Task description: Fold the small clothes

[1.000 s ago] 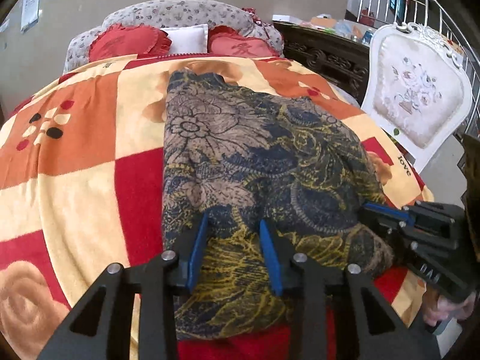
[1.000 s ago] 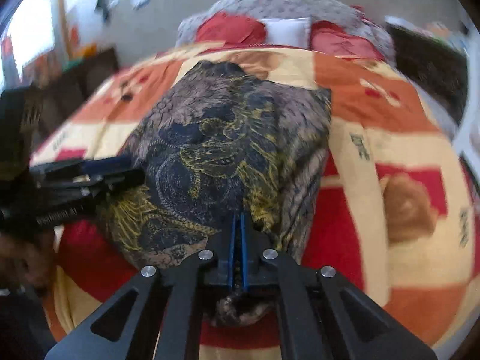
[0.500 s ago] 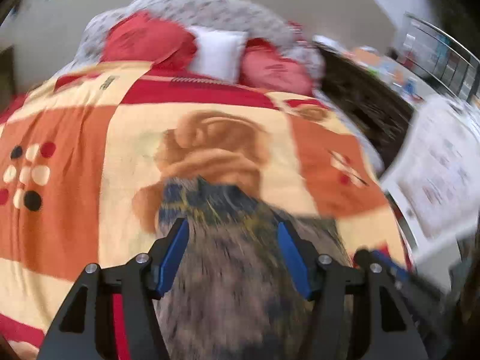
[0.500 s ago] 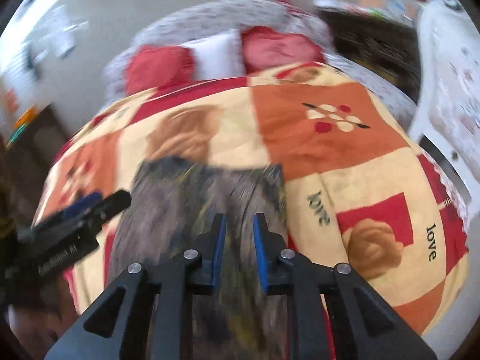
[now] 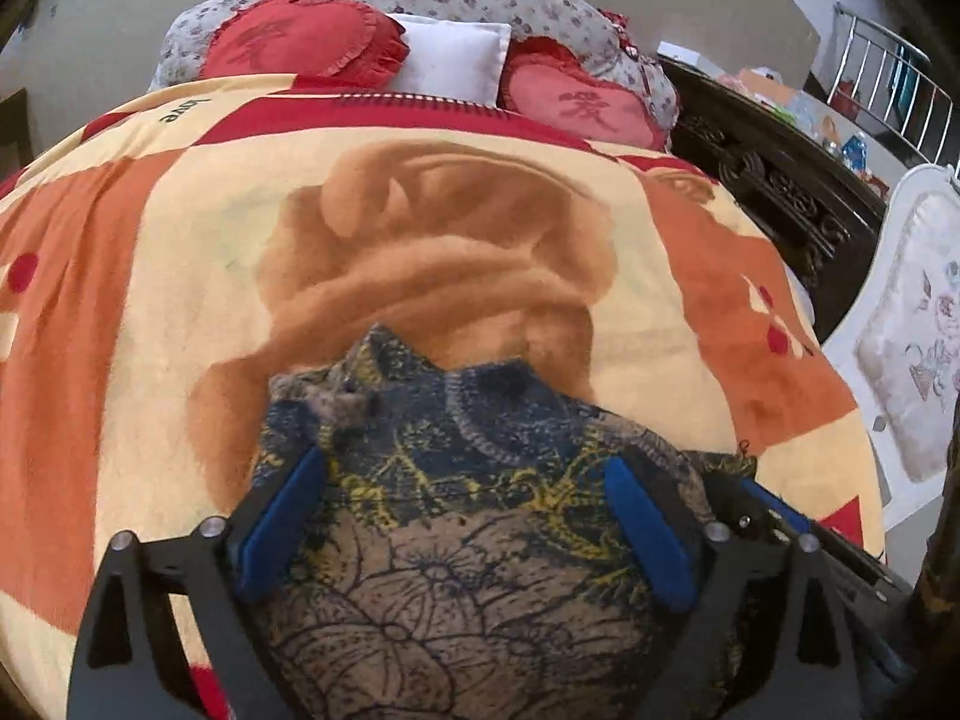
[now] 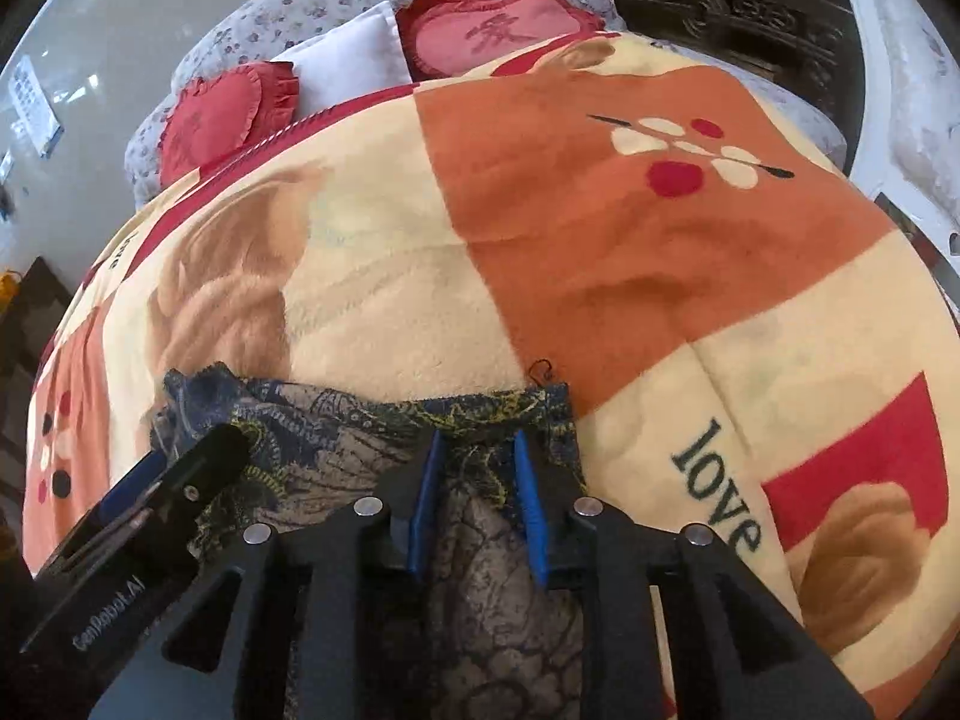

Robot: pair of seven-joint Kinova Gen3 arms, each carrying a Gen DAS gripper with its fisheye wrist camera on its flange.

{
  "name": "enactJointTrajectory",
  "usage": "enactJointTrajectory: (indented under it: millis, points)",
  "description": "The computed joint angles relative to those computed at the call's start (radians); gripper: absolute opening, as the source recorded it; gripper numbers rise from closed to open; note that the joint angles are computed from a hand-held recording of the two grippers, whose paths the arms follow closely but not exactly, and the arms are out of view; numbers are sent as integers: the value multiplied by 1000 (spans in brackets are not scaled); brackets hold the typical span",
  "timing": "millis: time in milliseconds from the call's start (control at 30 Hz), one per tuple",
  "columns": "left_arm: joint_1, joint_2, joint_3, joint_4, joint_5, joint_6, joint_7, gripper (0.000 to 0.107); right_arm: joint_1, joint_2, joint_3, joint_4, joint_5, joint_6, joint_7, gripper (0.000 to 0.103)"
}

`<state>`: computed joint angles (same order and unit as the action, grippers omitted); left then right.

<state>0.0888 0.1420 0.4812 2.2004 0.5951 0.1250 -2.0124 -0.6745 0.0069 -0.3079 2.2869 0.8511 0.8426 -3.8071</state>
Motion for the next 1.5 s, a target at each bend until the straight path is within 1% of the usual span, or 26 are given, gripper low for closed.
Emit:
enactJointTrajectory:
  millis: [67,133,167,267,333,367,433,500,567,633,700,733,767,800,900,967,1000,1067,1133,1200,1300,1333,1400,1433,1467,1500]
  points:
    - [-44,7,42,0,40,-3,-41,97,-10,9,-7,-12,-5,25,-1,37]
    - [-45,5,39,3,98,2,-96,97,-13,-3,-6,7,15,5,-38,38]
    - [-22,7,12,1,136,4,-135,97,-8,-13,-3,27,35,-21,-69,38]
    - [84,3,-114,-6,246,26,-245,97,15,-42,0,73,84,-84,-135,38]
    - [125,1,-161,-8,264,34,-262,97,24,-43,-9,74,83,-83,-135,38]
    - [144,1,-177,-9,251,33,-249,97,27,-42,-12,71,81,-80,-130,38]
    - [150,5,-178,-14,207,29,-205,98,31,-41,-14,68,75,-79,-119,38]
    - [152,5,-182,-14,212,31,-213,98,35,-44,-16,69,76,-83,-117,39]
    - [130,5,-158,-12,210,29,-211,98,41,-54,-15,83,90,-107,-132,42]
    - [105,6,-132,-12,207,30,-209,99,46,-55,-6,78,77,-120,-99,45]
    - [47,7,-79,-11,240,38,-243,100,51,-37,-15,43,34,-83,-32,45]
    - [27,7,-63,-12,261,46,-265,102,50,-34,-15,37,27,-76,-20,45]
    - [24,7,-65,-17,265,59,-271,103,49,-37,-13,40,29,-80,-22,45]
    - [40,7,-80,-21,254,63,-261,103,48,-42,-13,50,41,-89,-41,45]
    - [134,10,-168,-34,171,66,-178,103,55,-68,-24,94,100,-127,-142,45]
    - [147,12,-180,-39,147,68,-155,103,51,-65,-39,105,126,-117,-198,45]
    - [168,13,-196,-41,114,66,-120,103,48,-62,-48,107,138,-107,-229,45]
    - [249,17,-266,-46,37,56,-41,102,34,-44,-51,93,130,-74,-242,43]
    - [277,23,-290,-50,10,54,-13,102,27,-32,-40,74,97,-56,-204,39]
    - [242,24,-259,-48,47,56,-51,102,27,-30,-27,66,82,-61,-176,39]
    - [255,25,-279,-43,141,55,-150,102,25,-26,-19,57,69,-55,-150,39]
    - [239,23,-272,-42,177,66,-191,103,24,-29,-18,61,74,-60,-157,39]
    - [159,9,-232,-49,239,133,-272,102,24,-32,-17,67,77,-66,-163,39]
    - [113,-4,-214,-52,269,174,-313,100,26,-34,-15,68,77,-71,-161,39]
    - [67,-23,-202,-50,295,214,-353,97,29,-39,-13,74,81,-82,-165,40]
    - [21,-60,-208,-40,322,255,-394,95,43,-49,-15,82,84,-104,-165,40]
